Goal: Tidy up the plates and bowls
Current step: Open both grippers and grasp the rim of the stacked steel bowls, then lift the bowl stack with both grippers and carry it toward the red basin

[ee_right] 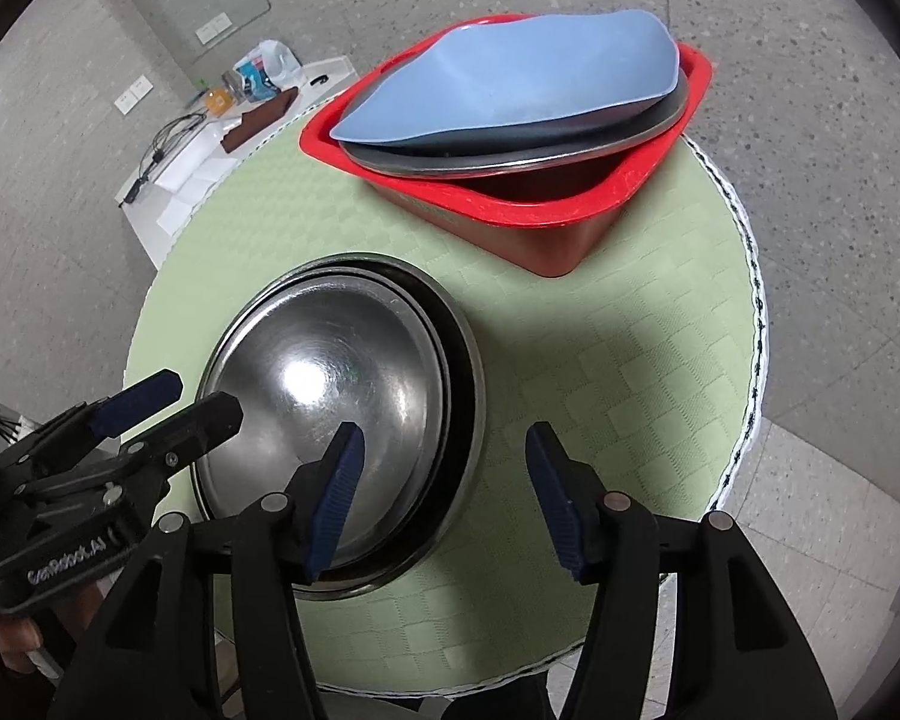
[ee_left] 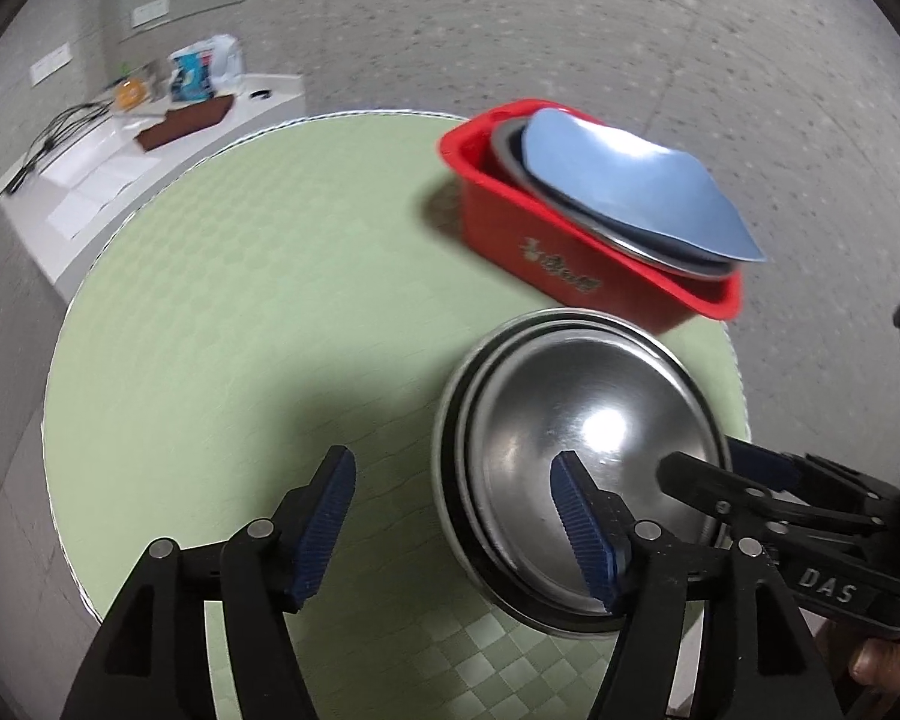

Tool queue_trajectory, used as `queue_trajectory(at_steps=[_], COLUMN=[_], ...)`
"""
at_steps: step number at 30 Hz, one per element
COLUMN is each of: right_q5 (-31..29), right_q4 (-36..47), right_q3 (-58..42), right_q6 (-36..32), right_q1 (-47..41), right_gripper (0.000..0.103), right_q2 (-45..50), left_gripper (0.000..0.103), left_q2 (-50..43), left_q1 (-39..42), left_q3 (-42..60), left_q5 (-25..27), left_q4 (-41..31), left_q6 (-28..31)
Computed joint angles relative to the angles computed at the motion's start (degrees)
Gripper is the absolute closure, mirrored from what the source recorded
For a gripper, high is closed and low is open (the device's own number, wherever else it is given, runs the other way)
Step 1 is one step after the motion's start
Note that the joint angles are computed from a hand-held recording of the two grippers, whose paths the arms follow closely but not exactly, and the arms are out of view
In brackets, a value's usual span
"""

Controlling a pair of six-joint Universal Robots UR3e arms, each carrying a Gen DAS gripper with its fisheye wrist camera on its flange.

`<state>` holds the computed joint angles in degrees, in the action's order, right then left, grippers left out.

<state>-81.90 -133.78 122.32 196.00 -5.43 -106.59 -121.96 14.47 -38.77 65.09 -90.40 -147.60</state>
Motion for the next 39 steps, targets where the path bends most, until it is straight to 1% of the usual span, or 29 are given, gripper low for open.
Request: queue_trajectory(at_steps=[1,4,5,7,9,13,15,16,17,18,19,20,21,23,24,26,29,32,34,36,39], right_q5=[0.4,1.5,1.7,2.7,4.2,7.0,8.0,8.2,8.4,9.1,9.9,11.0,11.4,9.9,10.1,9.9,8.5,9.6,10.5,11.2,13.2], right_q4=[0.2,0.7,0.9,1.6,1.7,1.0,0.3,-0.1,-0.7,-1.2,-1.0,-0.8,-0.9,-1.1,-1.4,-1.9,-2.9,-3.0,-2.8,-2.3,-0.8], right_q3=[0.1,0.5,0.6,1.0,1.3,1.9,2.1,2.2,2.2,2.4,2.6,2.6,2.5,1.6,1.8,1.8,1.2,1.0,0.3,-1.3,-4.4], right_q6=[-0.8,-2.9,-3.5,-4.9,-5.6,-5.9,-5.6,-5.6,-5.4,-5.4,-5.5,-5.6,-5.4,-4.4,-3.8,-2.5,-1.1,-0.2,-0.3,-0.8,-2.9], right_q1=[-0.5,-2.3,-2.8,-3.9,-4.7,-5.2,-5.1,-5.0,-4.9,-5.1,-5.5,-5.8,-5.7,-4.6,-4.8,-4.6,-3.2,-3.3,-3.3,-2.8,-3.6], right_gripper=[0.045,0.045,0.045,0.043,0.043,0.043,0.043,0.043,0.043,0.043,0.049,0.055,0.057,0.059,0.059,0.062,0.065,0.067,0.068,0.068,0.069], right_q2=[-0.1,-0.9,-1.2,-1.7,-1.5,0.7,2.1,2.7,3.3,3.9,4.1,4.2,4.4,5.3,5.3,5.3,5.5,4.8,4.6,4.8,4.6], left_gripper=[0.036,0.034,0.031,0.030,0.030,0.031,0.034,0.039,0.048,0.052,0.056,0.064,0.068,0.067,0.068,0.068,0.070,0.073,0.074,0.076,0.077], left_q2=[0.6,1.7,1.6,2.7,3.1,1.9,-0.3,-1.3,-3.6,-5.3,-6.4,-6.7,-8.1,-8.8,-10.2,-10.1,-9.6,-9.4,-6.9,-5.6,-5.1], left_q1=[0.0,0.1,0.2,0.0,-0.4,-1.6,-2.1,-2.3,-2.4,-2.1,-1.9,-1.9,-1.9,-1.8,-1.6,-1.1,-0.4,1.4,2.7,3.3,4.2], left_q3=[-1.7,-5.5,-5.7,-8.6,-10.3,-9.7,-6.5,-5.2,-1.5,1.6,3.6,4.1,6.7,7.9,10.4,10.4,9.7,11.0,8.6,7.8,10.6], left_q5=[0.4,0.5,0.5,0.9,1.3,2.3,2.6,2.2,1.6,-0.5,-1.1,-1.4,-2.1,-2.0,-2.4,-2.8,-3.1,-4.6,-5.5,-5.9,-7.5], left_q4=[1.3,4.7,5.0,6.9,7.6,7.0,5.3,4.3,2.3,-0.5,-1.8,-2.3,-3.9,-4.9,-6.5,-7.6,-7.1,-8.6,-7.1,-5.4,-4.8], left_q6=[-1.4,-5.6,-6.2,-8.0,-8.8,-9.1,-8.7,-8.0,-7.6,-6.7,-6.0,-5.2,-4.2,-2.4,-1.8,-0.5,0.4,1.1,1.4,0.8,-1.3])
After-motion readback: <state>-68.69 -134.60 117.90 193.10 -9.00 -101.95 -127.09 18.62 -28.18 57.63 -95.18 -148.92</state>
